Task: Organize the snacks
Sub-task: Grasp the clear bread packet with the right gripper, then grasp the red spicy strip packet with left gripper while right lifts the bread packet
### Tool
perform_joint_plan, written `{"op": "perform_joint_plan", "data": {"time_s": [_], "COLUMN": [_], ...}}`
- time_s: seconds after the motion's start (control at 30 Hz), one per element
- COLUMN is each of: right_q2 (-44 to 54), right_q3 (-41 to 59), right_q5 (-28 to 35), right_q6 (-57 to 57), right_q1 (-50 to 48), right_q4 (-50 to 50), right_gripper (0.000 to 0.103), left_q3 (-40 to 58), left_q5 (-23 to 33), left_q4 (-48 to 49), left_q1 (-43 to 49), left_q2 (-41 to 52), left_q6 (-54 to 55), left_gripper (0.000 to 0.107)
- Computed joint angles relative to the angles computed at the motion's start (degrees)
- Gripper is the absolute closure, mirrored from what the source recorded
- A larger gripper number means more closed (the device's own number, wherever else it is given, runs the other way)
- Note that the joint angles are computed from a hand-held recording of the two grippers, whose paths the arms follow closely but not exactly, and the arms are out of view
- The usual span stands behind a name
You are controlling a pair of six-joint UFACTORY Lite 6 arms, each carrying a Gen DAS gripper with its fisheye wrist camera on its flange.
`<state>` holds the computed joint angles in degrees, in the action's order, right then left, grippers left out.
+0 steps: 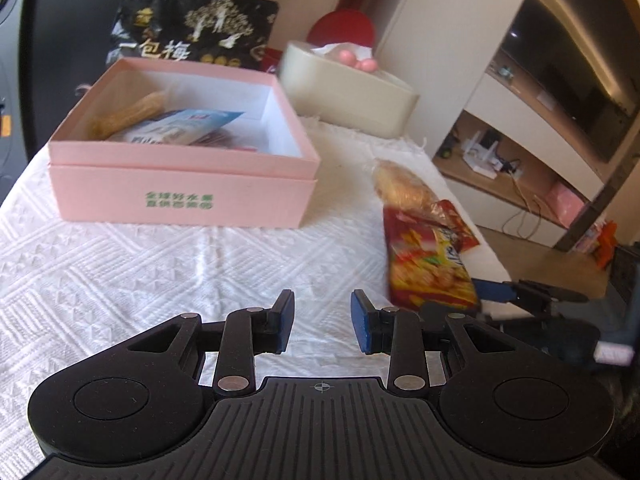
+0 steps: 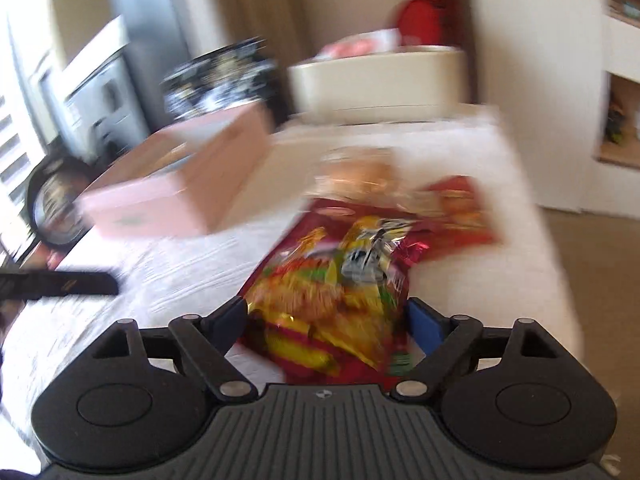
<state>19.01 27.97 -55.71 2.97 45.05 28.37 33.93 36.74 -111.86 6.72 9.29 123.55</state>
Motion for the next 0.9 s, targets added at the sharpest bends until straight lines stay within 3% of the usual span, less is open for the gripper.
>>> {"op": "perform_joint_plan", "data": {"time_s": [0.13, 0.3, 0.43, 0.5, 0.57, 0.67, 0.77, 0.9], "right_q2": [-3.38, -10.42, -9.81, -7.04, -2.05, 7.9, 13.43, 7.69], "right_q3": [-1.21, -3.13, 3.41, 9.26, 18.41, 33.65, 41.5, 33.04], "right_q5": [1.03, -0.34, 1.02, 5.4, 13.66, 24.59, 27.27, 24.74], "right_q6": [-2.69, -11.95, -14.98, -11.45, -10.02, -14.98, -28.08, -23.18], "right_q1": [3.66, 7.83, 2.14, -4.29, -10.15, -14.38, -14.22, -13.76], "right_q4": [-5.38, 5.73, 14.68, 11.51, 7.88, 10.35, 21.13, 15.27], "right_gripper": [0.019, 0.019, 0.018, 0.018, 0.018, 0.018, 0.022, 0.04], "left_q3": [0.13, 0.33, 0.4, -0.02, -0.34, -0.3, 0.37, 2.39], "left_q5": [-0.15, 0.39, 0.36, 0.93, 1.52, 2.29, 3.24, 4.12], "left_q4": [0.39, -0.02, -0.33, 0.01, 0.5, 1.86, 3.89, 4.29], "left_q1": [0.55, 0.68, -0.2, -0.12, 0.21, 0.89, 1.61, 2.02], "left_q2": [0.21, 0.82, 1.47, 1.11, 0.8, 1.15, 2.7, 5.77], "left_q6": [-0.36, 0.37, 0.51, 0.61, 1.05, 1.55, 1.67, 1.02], "left_gripper": [0.072, 0.072, 0.072, 0.072, 0.072, 0.072, 0.072, 0.072]}}
